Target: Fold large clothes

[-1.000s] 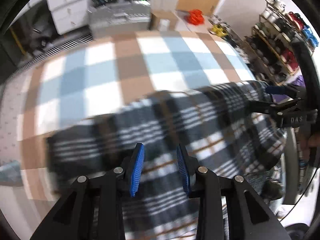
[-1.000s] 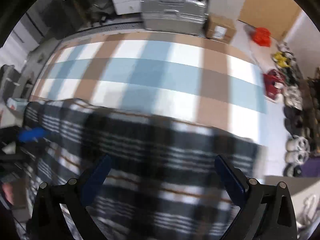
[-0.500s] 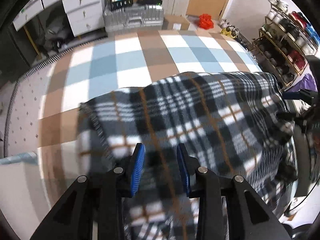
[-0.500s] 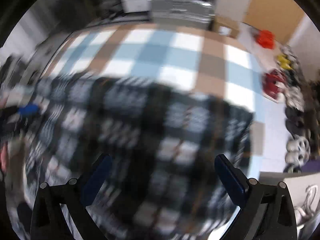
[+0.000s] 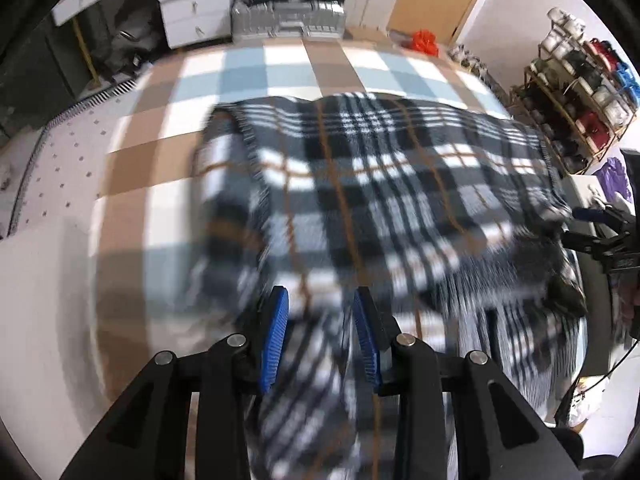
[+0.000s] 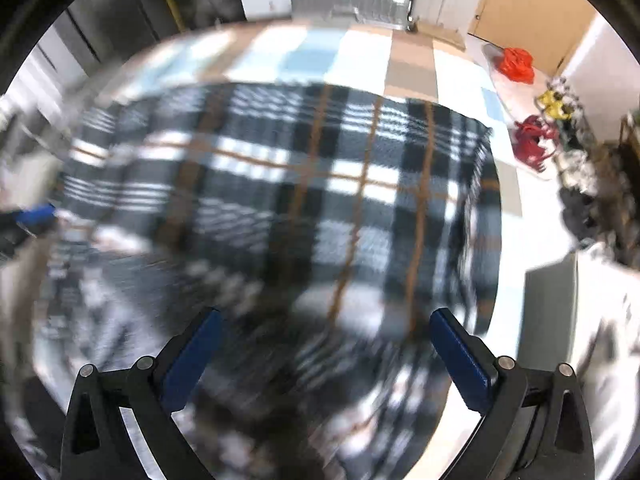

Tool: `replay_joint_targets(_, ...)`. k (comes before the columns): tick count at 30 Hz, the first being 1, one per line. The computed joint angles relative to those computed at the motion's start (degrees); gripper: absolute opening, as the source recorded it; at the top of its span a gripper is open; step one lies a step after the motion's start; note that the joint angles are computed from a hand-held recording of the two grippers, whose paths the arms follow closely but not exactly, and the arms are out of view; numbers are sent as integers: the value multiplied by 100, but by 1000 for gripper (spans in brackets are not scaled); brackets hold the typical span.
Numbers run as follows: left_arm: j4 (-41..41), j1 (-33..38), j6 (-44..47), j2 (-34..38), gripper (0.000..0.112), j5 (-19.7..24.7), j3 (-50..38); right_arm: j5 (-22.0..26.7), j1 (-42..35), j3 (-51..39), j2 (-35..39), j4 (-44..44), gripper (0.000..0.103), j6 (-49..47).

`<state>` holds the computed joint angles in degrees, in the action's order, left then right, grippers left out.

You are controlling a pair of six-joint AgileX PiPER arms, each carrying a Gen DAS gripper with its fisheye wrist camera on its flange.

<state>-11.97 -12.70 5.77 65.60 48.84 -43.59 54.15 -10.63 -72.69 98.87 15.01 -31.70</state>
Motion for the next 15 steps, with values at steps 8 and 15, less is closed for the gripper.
replay_joint_targets(8,-1021,2629,2383,-1587,28,1269,1539,263,-1813,2540,-2017,946,103,-2960)
replay_joint_targets(15,-1931,5108,4562,-537,28,2018,2207,729,-3197,3061,-1537,1474,103,-4157)
